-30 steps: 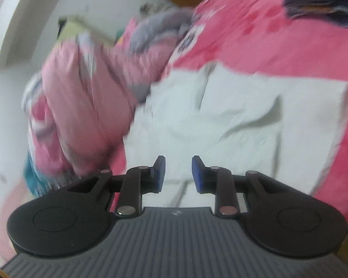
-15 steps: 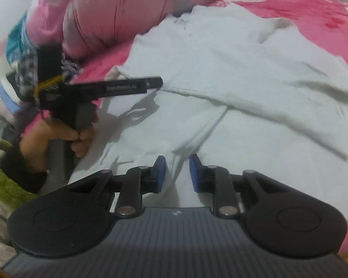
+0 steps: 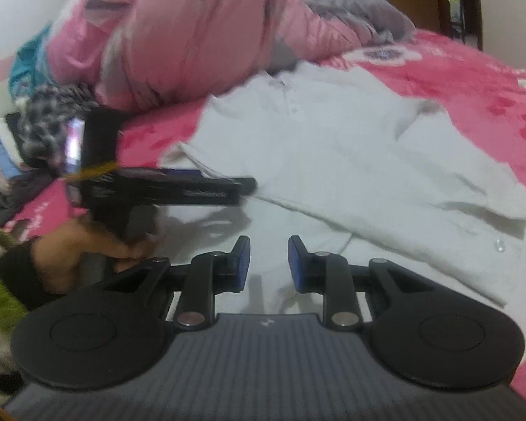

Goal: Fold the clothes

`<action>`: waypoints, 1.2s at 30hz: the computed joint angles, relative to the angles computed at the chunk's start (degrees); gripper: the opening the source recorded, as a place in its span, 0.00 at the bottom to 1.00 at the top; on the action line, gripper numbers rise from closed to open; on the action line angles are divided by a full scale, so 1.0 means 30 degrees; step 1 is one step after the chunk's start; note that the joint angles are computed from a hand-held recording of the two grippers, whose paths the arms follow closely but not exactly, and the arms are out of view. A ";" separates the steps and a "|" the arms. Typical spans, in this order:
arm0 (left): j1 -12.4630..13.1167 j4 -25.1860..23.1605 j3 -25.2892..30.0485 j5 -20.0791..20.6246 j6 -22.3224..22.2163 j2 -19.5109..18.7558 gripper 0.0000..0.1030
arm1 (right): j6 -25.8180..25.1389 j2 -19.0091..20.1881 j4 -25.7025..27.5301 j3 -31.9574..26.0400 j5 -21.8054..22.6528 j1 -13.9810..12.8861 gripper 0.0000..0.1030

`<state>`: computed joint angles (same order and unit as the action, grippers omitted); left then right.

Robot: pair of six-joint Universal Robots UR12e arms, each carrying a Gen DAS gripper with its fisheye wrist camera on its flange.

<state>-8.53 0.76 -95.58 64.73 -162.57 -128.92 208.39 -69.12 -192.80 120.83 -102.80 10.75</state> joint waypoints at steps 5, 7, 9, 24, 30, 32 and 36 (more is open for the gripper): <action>0.0023 0.0053 -0.0047 -0.0103 -0.0110 0.0018 0.88 | 0.1384 -0.0040 -0.0464 0.0678 0.0518 -0.0095 0.22; 0.0032 0.0075 -0.0067 -0.0145 -0.0154 0.0026 0.88 | 0.1674 -0.0195 -0.1136 0.0953 0.0648 -0.0036 0.22; 0.0041 0.0096 -0.0086 -0.0186 -0.0198 0.0033 0.88 | 0.1129 -0.0221 -0.2016 0.1051 0.1035 0.0022 0.22; 0.1101 0.0514 0.0206 -0.2392 -0.2468 0.0403 0.88 | -0.0483 -0.0899 -0.2035 0.0227 0.6868 -0.1807 0.23; 0.1217 -0.0914 0.3171 -0.2087 -0.3874 -0.0527 0.89 | 0.2155 -0.0391 -0.1639 -0.2177 1.0087 -0.3934 0.23; 0.1119 -0.1841 0.4755 -0.1785 -0.4501 -0.1175 0.89 | 0.3419 0.0226 -0.1186 -0.3466 1.1108 -0.4534 0.24; 0.0683 -0.3863 0.8856 -0.0567 -0.5417 -0.3095 0.89 | 0.5044 0.1722 0.0354 -0.6452 1.1251 -0.5087 0.24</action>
